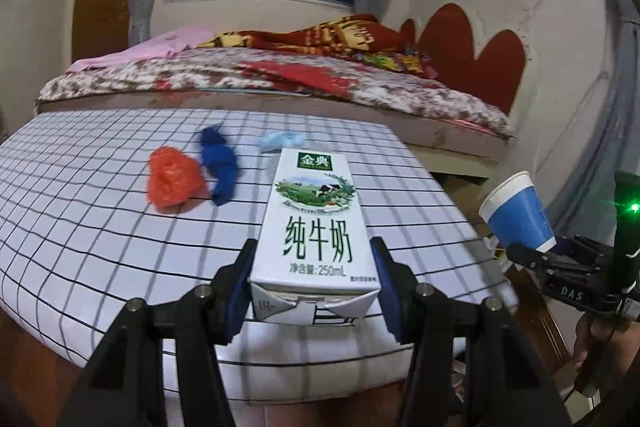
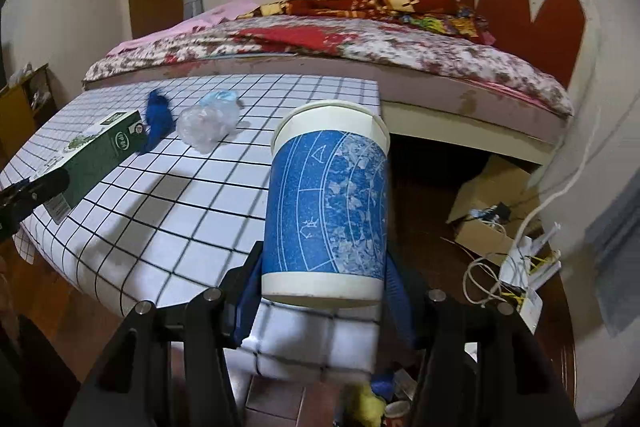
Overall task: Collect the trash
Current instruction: 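Carry the milk carton and blue paper cup over the black bin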
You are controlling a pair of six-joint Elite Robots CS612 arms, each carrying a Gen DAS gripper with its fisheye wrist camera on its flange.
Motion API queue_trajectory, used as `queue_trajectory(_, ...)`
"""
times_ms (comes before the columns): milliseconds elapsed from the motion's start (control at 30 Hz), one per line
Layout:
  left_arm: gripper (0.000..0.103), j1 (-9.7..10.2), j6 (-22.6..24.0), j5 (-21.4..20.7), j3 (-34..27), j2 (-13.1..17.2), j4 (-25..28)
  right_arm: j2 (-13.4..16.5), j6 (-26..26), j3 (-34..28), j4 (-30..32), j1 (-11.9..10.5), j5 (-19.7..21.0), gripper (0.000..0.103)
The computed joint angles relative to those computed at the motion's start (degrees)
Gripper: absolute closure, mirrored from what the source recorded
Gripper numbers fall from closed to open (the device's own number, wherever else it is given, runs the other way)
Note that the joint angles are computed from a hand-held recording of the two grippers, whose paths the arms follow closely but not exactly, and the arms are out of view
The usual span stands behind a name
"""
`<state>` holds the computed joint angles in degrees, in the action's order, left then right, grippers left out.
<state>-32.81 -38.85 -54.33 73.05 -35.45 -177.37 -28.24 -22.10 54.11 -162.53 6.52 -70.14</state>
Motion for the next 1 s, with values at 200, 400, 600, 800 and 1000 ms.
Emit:
queue_trajectory(200,0.048,-1.50,3.67,-1.87,-2.95,1.34,-0.75,-2.81,2.71,5.48,-4.90,-2.18,0.80,0.046)
queue_trajectory(400,0.048,-2.66,6.94,-5.14,-6.74,3.11,0.14,-4.06,5.38,8.67,-6.14,-3.99,0.75,0.046)
queue_trajectory(600,0.048,-3.61,9.80,-8.76,-10.64,4.99,1.51,-4.97,6.47,11.18,-6.92,-5.44,-0.62,0.046)
queue_trajectory(800,0.048,-4.78,12.50,-12.50,-14.30,6.82,3.39,-5.56,7.30,12.93,-6.56,-6.74,-1.94,0.046)
queue_trajectory(1000,0.048,-5.63,14.03,-15.55,-17.45,8.45,5.43,-5.84,7.21,14.70,-5.53,-8.02,-3.84,0.046)
